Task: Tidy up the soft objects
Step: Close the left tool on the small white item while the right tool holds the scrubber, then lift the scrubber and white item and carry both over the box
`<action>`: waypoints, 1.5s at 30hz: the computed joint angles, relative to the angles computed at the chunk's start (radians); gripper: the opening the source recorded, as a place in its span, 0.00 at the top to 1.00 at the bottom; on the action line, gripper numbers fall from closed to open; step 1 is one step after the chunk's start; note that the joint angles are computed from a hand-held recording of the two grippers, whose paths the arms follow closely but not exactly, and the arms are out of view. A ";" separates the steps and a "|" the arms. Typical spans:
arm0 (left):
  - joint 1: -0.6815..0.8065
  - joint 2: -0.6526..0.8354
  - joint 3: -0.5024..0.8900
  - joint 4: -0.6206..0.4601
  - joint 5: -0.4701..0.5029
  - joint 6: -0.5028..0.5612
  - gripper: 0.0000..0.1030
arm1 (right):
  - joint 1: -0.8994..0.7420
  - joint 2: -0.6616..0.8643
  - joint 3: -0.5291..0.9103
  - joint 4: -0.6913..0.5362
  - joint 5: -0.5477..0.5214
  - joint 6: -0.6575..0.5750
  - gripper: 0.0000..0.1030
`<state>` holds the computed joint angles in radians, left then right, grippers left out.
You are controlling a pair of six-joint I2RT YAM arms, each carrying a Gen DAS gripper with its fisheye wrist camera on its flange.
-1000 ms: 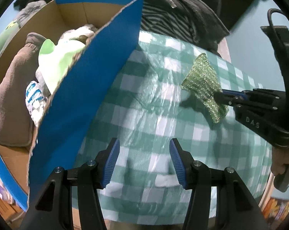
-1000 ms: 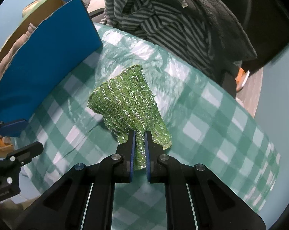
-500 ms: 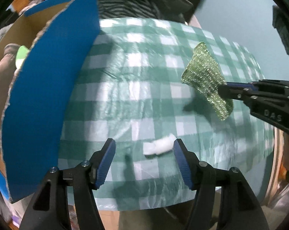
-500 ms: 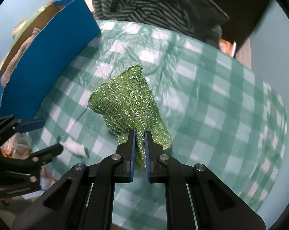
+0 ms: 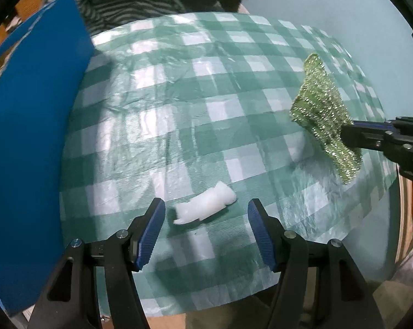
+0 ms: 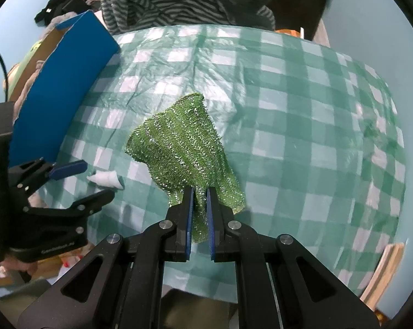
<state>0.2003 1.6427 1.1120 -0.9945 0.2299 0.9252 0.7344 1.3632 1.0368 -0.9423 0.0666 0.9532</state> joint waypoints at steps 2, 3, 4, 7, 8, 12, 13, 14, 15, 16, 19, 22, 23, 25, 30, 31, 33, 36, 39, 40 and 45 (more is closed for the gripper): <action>-0.016 -0.001 -0.019 0.016 -0.009 0.006 0.38 | 0.007 -0.016 -0.009 -0.007 0.007 0.017 0.93; -0.026 0.000 -0.028 0.030 -0.013 0.002 0.39 | 0.009 -0.023 -0.013 -0.011 0.009 0.025 0.93; -0.029 -0.001 -0.036 0.037 -0.017 0.002 0.45 | 0.012 -0.029 -0.016 -0.013 0.012 0.032 0.93; -0.037 -0.020 -0.065 0.063 -0.016 0.000 0.55 | 0.017 -0.040 -0.020 -0.020 0.020 0.042 0.93; -0.040 -0.026 -0.073 0.073 -0.016 0.002 0.56 | 0.020 -0.044 -0.021 -0.022 0.023 0.044 0.93; -0.015 -0.019 -0.055 0.063 -0.006 0.028 0.70 | 0.026 -0.050 -0.017 -0.029 0.032 0.048 0.93; -0.014 -0.014 -0.049 0.058 -0.004 0.026 0.73 | 0.028 -0.050 -0.014 -0.030 0.034 0.049 0.93; -0.017 -0.013 -0.047 0.058 -0.001 0.022 0.75 | 0.030 -0.051 -0.012 -0.032 0.035 0.050 0.93; -0.010 -0.009 -0.037 0.050 0.008 0.029 0.78 | 0.032 -0.051 -0.008 -0.035 0.037 0.049 0.93; -0.003 0.001 -0.023 0.041 0.014 0.040 0.79 | 0.034 -0.051 -0.004 -0.036 0.038 0.047 0.93; 0.020 0.006 0.005 0.012 0.025 0.075 0.80 | 0.035 -0.050 0.003 -0.039 0.039 0.036 0.93; 0.024 0.003 0.019 -0.007 0.038 0.071 0.80 | 0.037 -0.045 0.017 -0.045 0.040 0.027 0.93; 0.025 -0.001 0.025 -0.014 0.046 0.067 0.80 | 0.038 -0.044 0.023 -0.048 0.041 0.025 0.93; 0.039 -0.006 0.045 -0.036 0.057 0.069 0.80 | 0.038 -0.042 0.036 -0.053 0.043 0.021 0.93; 0.075 -0.009 0.104 -0.092 0.090 0.067 0.80 | 0.030 -0.037 0.070 -0.072 0.045 0.006 0.93; 0.081 -0.011 0.118 -0.104 0.097 0.067 0.80 | 0.027 -0.035 0.078 -0.076 0.045 0.003 0.93; 0.087 -0.015 0.142 -0.125 0.109 0.065 0.80 | 0.025 -0.030 0.095 -0.084 0.047 -0.002 0.93; 0.096 -0.025 0.180 -0.155 0.132 0.060 0.80 | 0.021 -0.018 0.129 -0.094 0.051 -0.013 0.93; 0.104 -0.019 0.240 -0.199 0.157 0.047 0.80 | 0.018 -0.001 0.172 -0.106 0.055 -0.026 0.93; 0.104 -0.015 0.261 -0.214 0.165 0.042 0.80 | 0.018 0.002 0.183 -0.111 0.058 -0.028 0.93; 0.115 0.003 0.370 -0.285 0.216 0.030 0.80 | 0.004 0.039 0.262 -0.131 0.066 -0.057 0.93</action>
